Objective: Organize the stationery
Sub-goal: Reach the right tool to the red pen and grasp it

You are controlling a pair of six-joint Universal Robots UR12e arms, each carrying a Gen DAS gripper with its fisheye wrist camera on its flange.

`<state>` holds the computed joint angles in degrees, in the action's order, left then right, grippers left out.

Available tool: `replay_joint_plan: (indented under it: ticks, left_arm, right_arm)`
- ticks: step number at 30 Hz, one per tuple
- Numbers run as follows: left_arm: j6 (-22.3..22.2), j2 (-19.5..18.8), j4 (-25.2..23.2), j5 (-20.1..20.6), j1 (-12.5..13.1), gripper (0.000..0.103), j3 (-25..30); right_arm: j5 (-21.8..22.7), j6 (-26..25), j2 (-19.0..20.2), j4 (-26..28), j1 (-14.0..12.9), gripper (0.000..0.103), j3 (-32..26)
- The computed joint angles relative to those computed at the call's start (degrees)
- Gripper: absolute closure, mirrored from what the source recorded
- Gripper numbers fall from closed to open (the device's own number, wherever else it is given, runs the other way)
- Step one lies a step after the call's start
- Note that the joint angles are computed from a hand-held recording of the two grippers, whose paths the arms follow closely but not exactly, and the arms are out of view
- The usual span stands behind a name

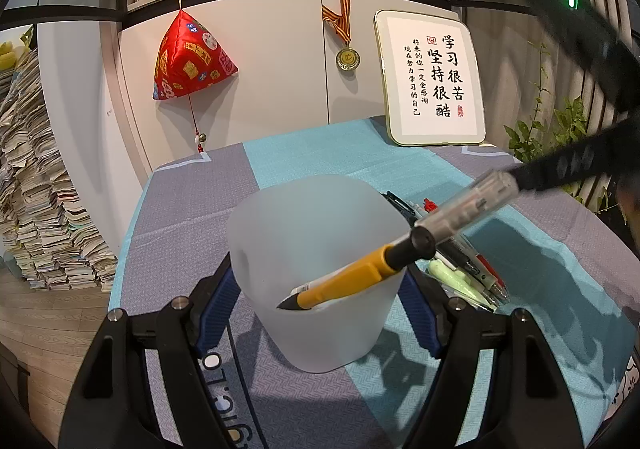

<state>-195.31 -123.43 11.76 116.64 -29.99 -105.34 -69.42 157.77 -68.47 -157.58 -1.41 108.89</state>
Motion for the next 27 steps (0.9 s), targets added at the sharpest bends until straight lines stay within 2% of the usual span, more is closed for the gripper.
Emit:
replay_joint_plan:
  ticks: [4,12,16,19,25,27]
  left_arm:
    - [-0.01,0.00,-0.02,-0.03,0.01,0.029,0.01]
    - [0.05,0.12,-0.10,-0.20,0.09,0.029,-0.16]
    - [0.07,0.08,-0.11,-0.14,0.06,0.029,-0.13]
    - [0.08,0.08,-0.09,-0.19,0.09,0.029,-0.12]
    - [0.08,0.08,-0.13,-0.16,0.07,0.029,-0.11]
    - [0.09,0.09,-0.15,-0.16,0.08,0.029,-0.12]
  right_arm:
    - [-0.61,-0.35,1.06,2.79,-0.04,0.095,-0.32]
    - [-4.27,0.27,2.65,3.42,0.86,0.095,-1.21]
    - [-4.37,-0.99,3.30,4.54,1.19,0.095,-1.72]
    - [-9.17,-3.66,3.59,-0.79,2.42,0.093,-0.62]
    - [-14.58,0.42,4.15,-3.00,1.63,0.093,-0.91]
    - [-13.96,0.45,4.02,-2.22,0.80,0.093,-0.92]
